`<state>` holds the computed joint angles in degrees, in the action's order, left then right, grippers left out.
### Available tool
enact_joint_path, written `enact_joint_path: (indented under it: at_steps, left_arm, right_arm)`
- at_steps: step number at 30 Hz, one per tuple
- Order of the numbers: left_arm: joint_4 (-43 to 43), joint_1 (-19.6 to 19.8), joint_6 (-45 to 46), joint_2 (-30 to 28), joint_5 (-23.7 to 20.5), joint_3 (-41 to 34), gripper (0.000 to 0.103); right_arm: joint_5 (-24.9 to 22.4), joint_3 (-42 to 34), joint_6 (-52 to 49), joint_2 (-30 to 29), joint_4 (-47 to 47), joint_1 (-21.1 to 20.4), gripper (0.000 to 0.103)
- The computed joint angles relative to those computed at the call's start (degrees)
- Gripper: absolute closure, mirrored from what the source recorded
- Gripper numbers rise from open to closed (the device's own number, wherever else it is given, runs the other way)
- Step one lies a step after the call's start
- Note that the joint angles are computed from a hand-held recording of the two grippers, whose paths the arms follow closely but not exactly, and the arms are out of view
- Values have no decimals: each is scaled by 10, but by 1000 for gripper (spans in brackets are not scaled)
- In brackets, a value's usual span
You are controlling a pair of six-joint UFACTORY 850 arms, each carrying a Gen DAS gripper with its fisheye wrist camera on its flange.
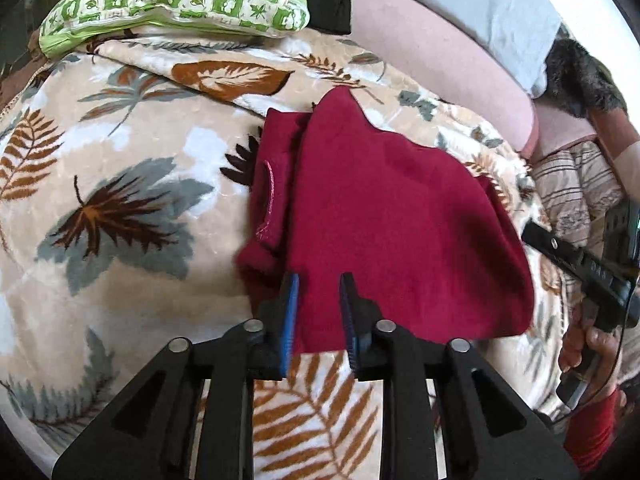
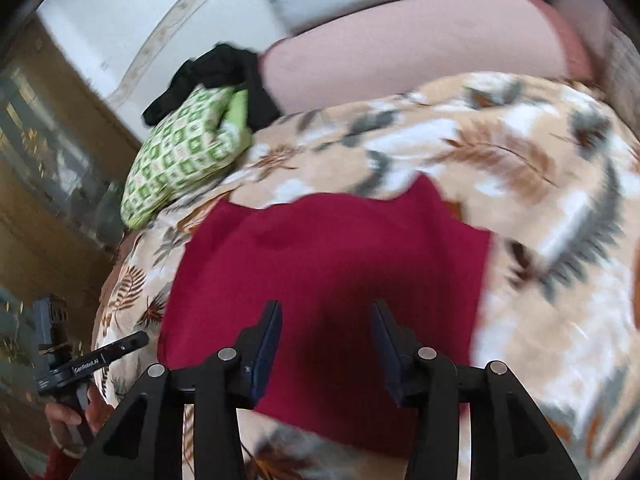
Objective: Fold small clothes
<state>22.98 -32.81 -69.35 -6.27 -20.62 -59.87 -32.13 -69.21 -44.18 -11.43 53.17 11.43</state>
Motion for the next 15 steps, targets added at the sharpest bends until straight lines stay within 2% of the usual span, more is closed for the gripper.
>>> enact_joint_path:
  at_steps: [5, 9, 11, 15]
  left_arm:
    - [50, -5, -43, -37, -28, -23, 82]
    - [66, -3, -54, -45, -22, -21, 82]
    - [69, 0, -56, -45, -16, -17, 82]
    - [72, 6, -60, -47, -8, -13, 82]
  right_arm:
    - [9, -96, 48, -89, -61, 54, 61]
    - [21, -172, 112, -159, -122, 80, 62]
    - [44, -202, 169, -185, -201, 98, 62]
    - [33, -255, 211, -228, -251, 115, 62]
